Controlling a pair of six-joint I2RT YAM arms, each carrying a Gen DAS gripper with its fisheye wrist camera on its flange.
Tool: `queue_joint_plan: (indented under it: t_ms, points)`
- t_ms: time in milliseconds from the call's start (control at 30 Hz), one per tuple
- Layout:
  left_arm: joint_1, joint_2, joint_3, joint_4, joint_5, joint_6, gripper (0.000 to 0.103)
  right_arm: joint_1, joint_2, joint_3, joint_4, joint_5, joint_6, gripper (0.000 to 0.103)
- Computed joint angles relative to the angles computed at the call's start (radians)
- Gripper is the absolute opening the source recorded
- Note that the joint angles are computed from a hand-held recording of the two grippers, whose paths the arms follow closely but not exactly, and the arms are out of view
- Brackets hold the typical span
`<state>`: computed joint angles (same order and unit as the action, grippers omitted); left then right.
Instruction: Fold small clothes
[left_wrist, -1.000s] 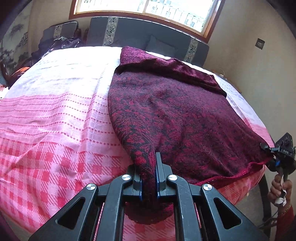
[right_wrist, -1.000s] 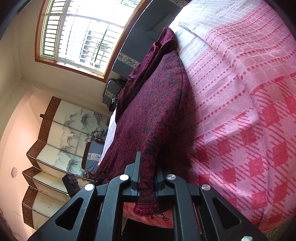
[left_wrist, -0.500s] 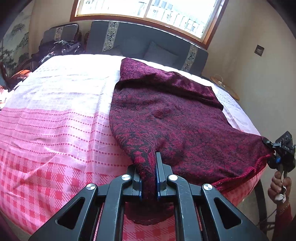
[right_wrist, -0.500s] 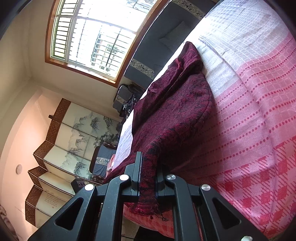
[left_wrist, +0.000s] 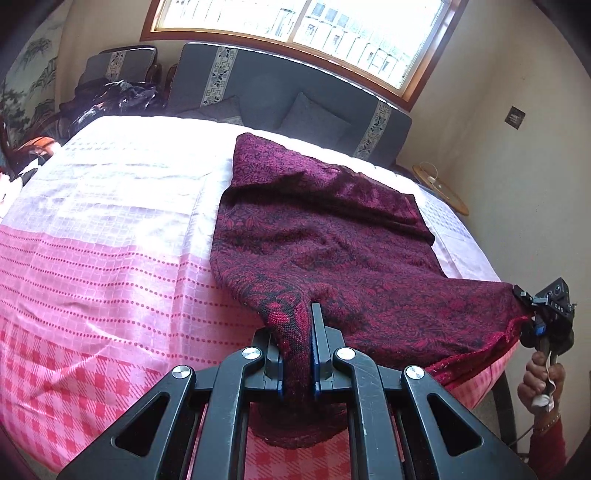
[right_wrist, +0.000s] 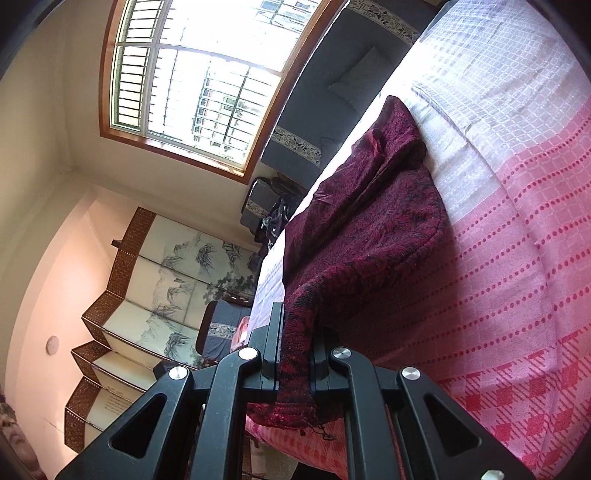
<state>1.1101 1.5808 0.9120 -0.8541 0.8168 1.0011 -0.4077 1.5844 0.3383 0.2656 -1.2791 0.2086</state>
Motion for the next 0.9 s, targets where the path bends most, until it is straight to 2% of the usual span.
queue_joint_plan:
  t_ms: [200, 400, 700, 900]
  points:
    - [-0.078, 0.031, 0.076, 0.035, 0.016, -0.147, 0.011, 0.038, 0.031, 0.081, 0.063, 0.022, 0.109, 0.009]
    - [-0.176, 0.070, 0.135, 0.157, 0.005, -0.342, 0.011, 0.083, 0.089, 0.198, 0.083, 0.064, 0.186, 0.009]
    - [-0.337, 0.181, 0.242, 0.378, -0.091, -0.601, 0.011, 0.164, 0.230, 0.419, 0.084, 0.155, 0.278, 0.009]
    - [-0.413, 0.279, 0.326, 0.460, -0.158, -0.702, 0.012, 0.204, 0.344, 0.576, 0.054, 0.210, 0.324, 0.009]
